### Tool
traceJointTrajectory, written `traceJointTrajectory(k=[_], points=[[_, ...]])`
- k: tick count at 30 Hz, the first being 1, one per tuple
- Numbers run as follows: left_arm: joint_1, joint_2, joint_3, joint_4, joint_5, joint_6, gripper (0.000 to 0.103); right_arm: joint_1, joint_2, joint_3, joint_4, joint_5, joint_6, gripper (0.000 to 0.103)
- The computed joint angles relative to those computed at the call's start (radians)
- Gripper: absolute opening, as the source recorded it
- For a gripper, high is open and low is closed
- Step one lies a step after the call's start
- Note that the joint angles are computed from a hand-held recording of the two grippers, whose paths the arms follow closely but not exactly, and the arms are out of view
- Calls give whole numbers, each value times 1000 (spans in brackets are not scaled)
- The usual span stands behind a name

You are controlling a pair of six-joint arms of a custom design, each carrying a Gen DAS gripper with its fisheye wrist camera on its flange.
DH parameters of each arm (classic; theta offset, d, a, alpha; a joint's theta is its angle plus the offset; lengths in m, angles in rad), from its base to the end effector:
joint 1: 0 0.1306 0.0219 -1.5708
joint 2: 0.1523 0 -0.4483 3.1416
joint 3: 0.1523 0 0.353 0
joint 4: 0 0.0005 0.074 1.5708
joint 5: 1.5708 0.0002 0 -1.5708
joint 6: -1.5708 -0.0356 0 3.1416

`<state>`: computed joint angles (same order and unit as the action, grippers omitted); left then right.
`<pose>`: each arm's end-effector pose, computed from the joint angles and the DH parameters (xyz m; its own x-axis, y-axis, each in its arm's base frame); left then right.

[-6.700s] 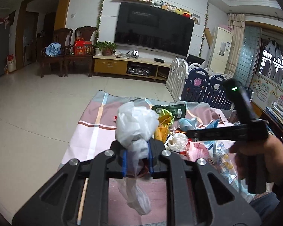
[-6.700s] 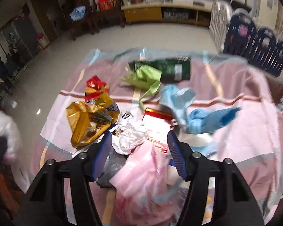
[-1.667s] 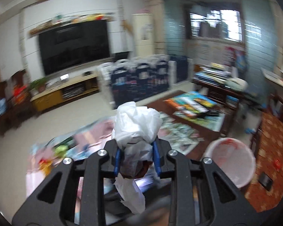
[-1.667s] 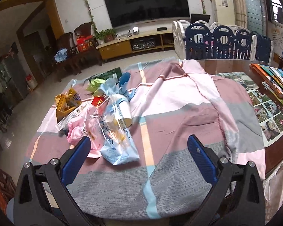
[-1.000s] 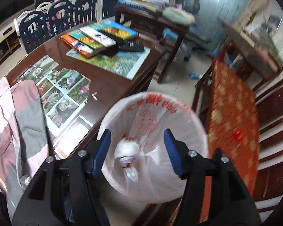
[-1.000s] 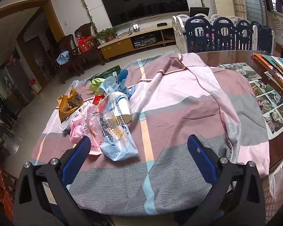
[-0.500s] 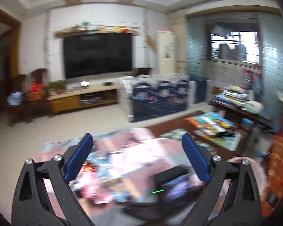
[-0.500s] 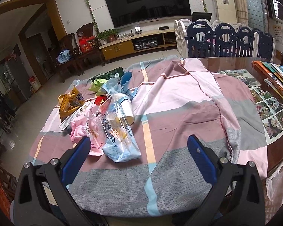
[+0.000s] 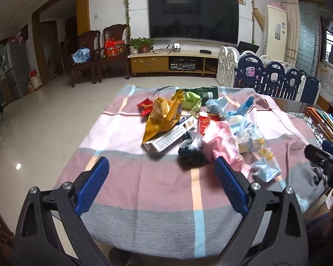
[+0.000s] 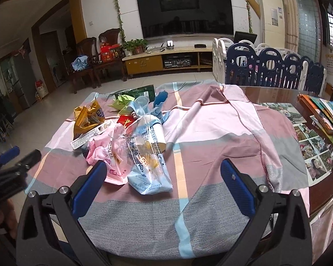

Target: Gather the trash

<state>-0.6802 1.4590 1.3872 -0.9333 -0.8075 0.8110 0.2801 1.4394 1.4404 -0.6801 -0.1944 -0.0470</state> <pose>0.3617 -0.2602 0.4699 -0.5490 -0.2005 -0.8114 -0.3837 0.9229 0.0316 0.4489 0.1358 0.5106 -0.6225 -0.1311 -0.7716 -0.3869 0.9085 0.1578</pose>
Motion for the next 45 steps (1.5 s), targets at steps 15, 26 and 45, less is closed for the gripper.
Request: traceJointTrajectory(k=[15, 26, 45], points=[[51, -16, -60, 57, 48, 90, 95, 21, -19, -24, 29, 5, 31, 100], [40, -15, -58, 93, 57, 42, 95, 41, -18, -27, 24, 20, 59, 100], [14, 24, -32, 110, 74, -55, 95, 40, 147, 110, -129, -19, 43, 100]])
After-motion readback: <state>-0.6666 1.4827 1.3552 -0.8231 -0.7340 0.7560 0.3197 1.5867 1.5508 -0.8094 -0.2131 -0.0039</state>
